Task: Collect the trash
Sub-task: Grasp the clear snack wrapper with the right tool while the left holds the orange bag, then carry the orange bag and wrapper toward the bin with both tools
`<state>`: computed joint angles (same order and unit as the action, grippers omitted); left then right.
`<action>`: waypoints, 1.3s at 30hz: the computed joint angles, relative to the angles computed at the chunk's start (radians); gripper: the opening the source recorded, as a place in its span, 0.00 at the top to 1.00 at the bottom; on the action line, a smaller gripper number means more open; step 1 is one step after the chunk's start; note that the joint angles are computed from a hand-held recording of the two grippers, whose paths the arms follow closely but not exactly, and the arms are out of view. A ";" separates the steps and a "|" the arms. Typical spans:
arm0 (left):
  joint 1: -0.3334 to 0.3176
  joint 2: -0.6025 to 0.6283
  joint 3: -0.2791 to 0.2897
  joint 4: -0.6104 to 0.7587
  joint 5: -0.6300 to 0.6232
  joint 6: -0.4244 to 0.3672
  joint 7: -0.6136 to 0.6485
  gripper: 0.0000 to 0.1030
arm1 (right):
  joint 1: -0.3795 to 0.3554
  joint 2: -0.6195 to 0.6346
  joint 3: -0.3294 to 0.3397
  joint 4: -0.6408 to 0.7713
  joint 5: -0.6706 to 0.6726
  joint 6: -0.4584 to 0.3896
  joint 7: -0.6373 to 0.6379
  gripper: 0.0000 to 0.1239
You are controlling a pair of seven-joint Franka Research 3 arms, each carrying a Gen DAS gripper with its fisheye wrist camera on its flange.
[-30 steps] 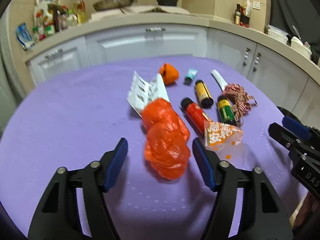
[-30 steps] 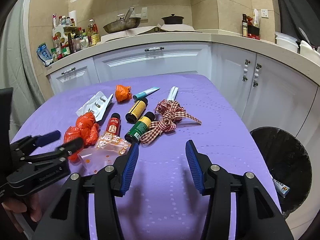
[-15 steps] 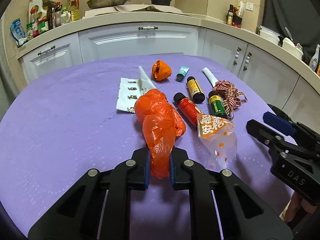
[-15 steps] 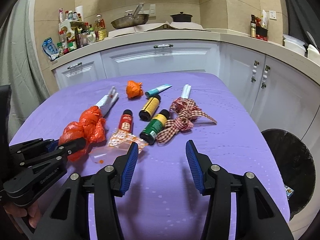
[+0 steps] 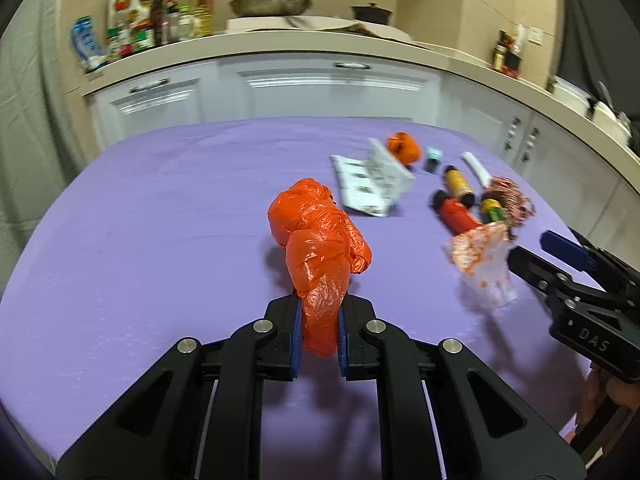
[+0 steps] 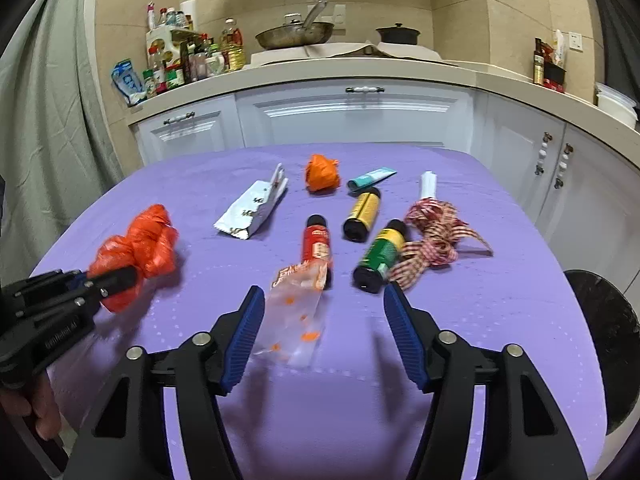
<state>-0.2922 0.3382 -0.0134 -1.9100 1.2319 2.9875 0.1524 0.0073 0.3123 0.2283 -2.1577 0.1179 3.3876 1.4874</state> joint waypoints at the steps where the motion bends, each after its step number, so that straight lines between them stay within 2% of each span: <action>1: 0.002 -0.007 0.008 -0.008 0.006 -0.002 -0.014 0.88 | -0.012 0.001 0.013 0.001 -0.007 -0.002 0.004 0.47; 4: 0.012 -0.021 0.016 -0.023 0.031 -0.007 -0.050 0.88 | -0.023 0.007 0.034 0.010 -0.019 -0.012 0.007 0.46; 11: 0.044 -0.033 0.012 -0.033 0.088 0.003 -0.115 0.89 | 0.021 0.016 0.020 0.032 0.006 -0.046 -0.026 0.42; 16: 0.064 -0.037 0.006 -0.036 0.119 0.013 -0.146 0.89 | 0.166 0.020 -0.113 0.055 0.083 -0.083 -0.063 0.40; 19: 0.074 -0.036 0.002 -0.038 0.126 0.018 -0.156 0.89 | 0.286 0.023 -0.232 0.060 0.133 -0.095 -0.071 0.40; 20: 0.075 -0.036 0.002 -0.039 0.131 0.018 -0.162 0.89 | 0.298 0.023 -0.246 0.060 0.144 -0.101 -0.074 0.40; 21: 0.078 -0.037 0.001 -0.040 0.133 0.020 -0.165 0.89 | 0.301 0.022 -0.250 0.058 0.155 -0.103 -0.075 0.40; 23: 0.083 -0.035 0.000 -0.041 0.135 0.026 -0.167 0.89 | 0.282 0.020 -0.233 0.058 0.168 -0.107 -0.080 0.47; 24: 0.083 -0.034 -0.001 -0.040 0.136 0.027 -0.168 0.89 | 0.267 0.019 -0.219 0.057 0.173 -0.107 -0.083 0.55; 26: 0.084 -0.032 -0.002 -0.039 0.139 0.032 -0.171 0.89 | 0.233 0.015 -0.186 0.053 0.180 -0.111 -0.092 0.58; 28: 0.085 -0.030 -0.004 -0.038 0.135 0.036 -0.167 0.89 | 0.210 0.012 -0.162 0.048 0.185 -0.107 -0.100 0.69; 31: 0.082 -0.031 -0.003 -0.041 0.135 0.035 -0.170 0.89 | 0.191 0.007 -0.142 0.037 0.190 -0.090 -0.108 0.79; 39: 0.076 -0.043 -0.004 -0.043 0.191 0.036 -0.223 0.90 | 0.147 -0.019 -0.104 0.000 0.185 -0.043 -0.109 0.85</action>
